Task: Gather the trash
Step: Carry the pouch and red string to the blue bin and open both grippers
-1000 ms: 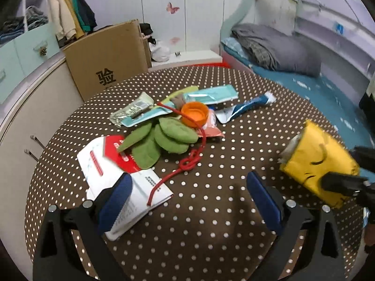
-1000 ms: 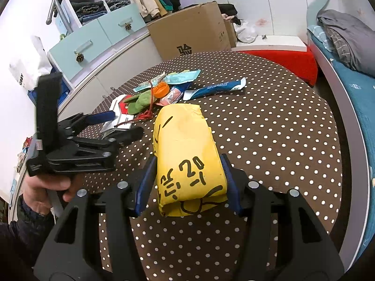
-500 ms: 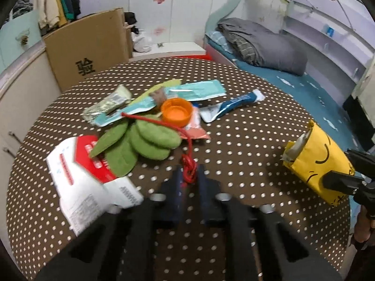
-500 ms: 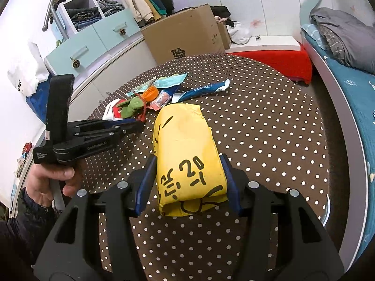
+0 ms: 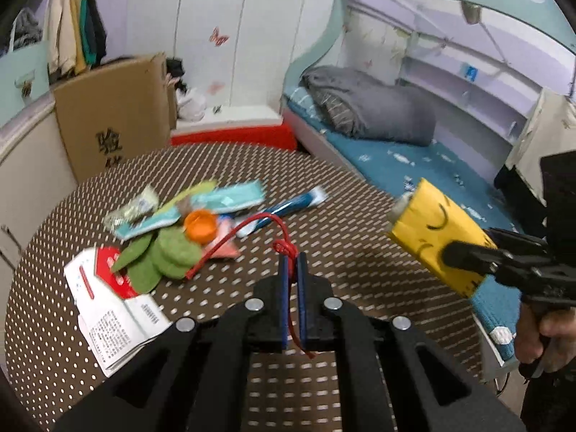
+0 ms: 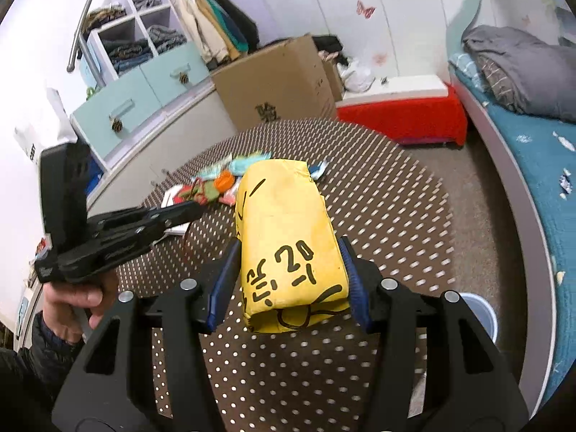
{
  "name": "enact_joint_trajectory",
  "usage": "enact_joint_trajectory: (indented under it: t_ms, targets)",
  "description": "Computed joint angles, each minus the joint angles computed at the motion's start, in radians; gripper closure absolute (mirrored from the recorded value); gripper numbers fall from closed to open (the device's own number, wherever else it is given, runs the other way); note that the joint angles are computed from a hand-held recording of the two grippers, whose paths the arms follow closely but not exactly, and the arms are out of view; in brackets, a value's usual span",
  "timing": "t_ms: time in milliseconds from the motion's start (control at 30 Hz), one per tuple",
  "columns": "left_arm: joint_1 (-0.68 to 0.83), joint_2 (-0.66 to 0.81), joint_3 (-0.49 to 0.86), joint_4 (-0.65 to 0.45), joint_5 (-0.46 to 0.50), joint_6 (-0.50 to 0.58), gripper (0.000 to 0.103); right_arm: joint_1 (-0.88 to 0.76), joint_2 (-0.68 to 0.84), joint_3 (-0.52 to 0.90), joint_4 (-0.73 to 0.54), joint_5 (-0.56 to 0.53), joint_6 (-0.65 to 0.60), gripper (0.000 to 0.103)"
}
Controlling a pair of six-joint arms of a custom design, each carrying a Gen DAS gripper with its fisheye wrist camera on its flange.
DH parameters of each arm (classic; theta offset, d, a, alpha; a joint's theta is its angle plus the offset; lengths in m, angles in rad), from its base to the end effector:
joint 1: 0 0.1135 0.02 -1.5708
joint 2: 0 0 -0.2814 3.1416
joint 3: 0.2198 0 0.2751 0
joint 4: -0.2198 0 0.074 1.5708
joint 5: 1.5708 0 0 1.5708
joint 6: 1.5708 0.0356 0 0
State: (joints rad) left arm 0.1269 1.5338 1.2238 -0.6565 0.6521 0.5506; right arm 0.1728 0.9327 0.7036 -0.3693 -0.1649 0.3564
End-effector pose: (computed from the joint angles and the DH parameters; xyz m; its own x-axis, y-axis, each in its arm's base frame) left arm 0.3417 0.0218 0.2857 -0.5693 0.3466 -0.7455 0.6328 0.7636 -0.1283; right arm 0.2134 0.0432 0.2755 -0.6258 0.2401 -0.7421 -0.0905 0.9226 0.3749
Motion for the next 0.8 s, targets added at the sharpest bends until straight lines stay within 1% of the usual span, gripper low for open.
enact_joint_trajectory:
  t_ms: [133,233,267,333,433,533,600,667,700,733,800]
  targets:
    - [-0.040,-0.071,-0.005,-0.006,0.043,-0.035,0.099,-0.128,-0.089,0.025,-0.070,-0.049,-0.049,0.050]
    - [-0.094,-0.125,-0.016,0.003,0.057,-0.078,0.099,-0.279,-0.141,0.043,-0.119,-0.122,-0.091,0.050]
    - [-0.110,-0.141,-0.021,0.005,0.059,-0.089,0.099,-0.356,-0.151,0.047,-0.137,-0.165,-0.110,0.050]
    - [-0.164,-0.164,-0.028,0.017,0.048,-0.122,0.099,-0.497,-0.154,0.044,-0.153,-0.250,-0.143,0.050]
    - [-0.252,-0.163,-0.019,0.014,0.021,-0.167,0.099,-0.654,-0.115,0.025,-0.153,-0.333,-0.175,0.050]
    - [-0.349,-0.163,-0.028,0.044,-0.022,-0.207,0.099,-0.796,-0.026,-0.018,-0.120,-0.400,-0.208,0.050]
    - [-0.409,-0.156,-0.034,0.060,-0.047,-0.230,0.099,-0.862,0.073,-0.059,-0.067,-0.425,-0.233,0.050]
    - [-0.474,-0.127,-0.031,0.079,-0.080,-0.251,0.099,-0.905,0.191,-0.094,-0.002,-0.432,-0.261,0.050]
    - [-0.491,-0.118,-0.033,0.081,-0.087,-0.255,0.099,-0.902,0.244,-0.111,0.040,-0.424,-0.252,0.050]
    - [-0.524,-0.095,-0.028,0.088,-0.105,-0.266,0.099,-0.913,0.332,-0.129,0.098,-0.429,-0.252,0.050]
    - [-0.570,-0.042,-0.010,0.093,-0.136,-0.283,0.099,-0.918,0.441,-0.153,0.175,-0.433,-0.243,0.050]
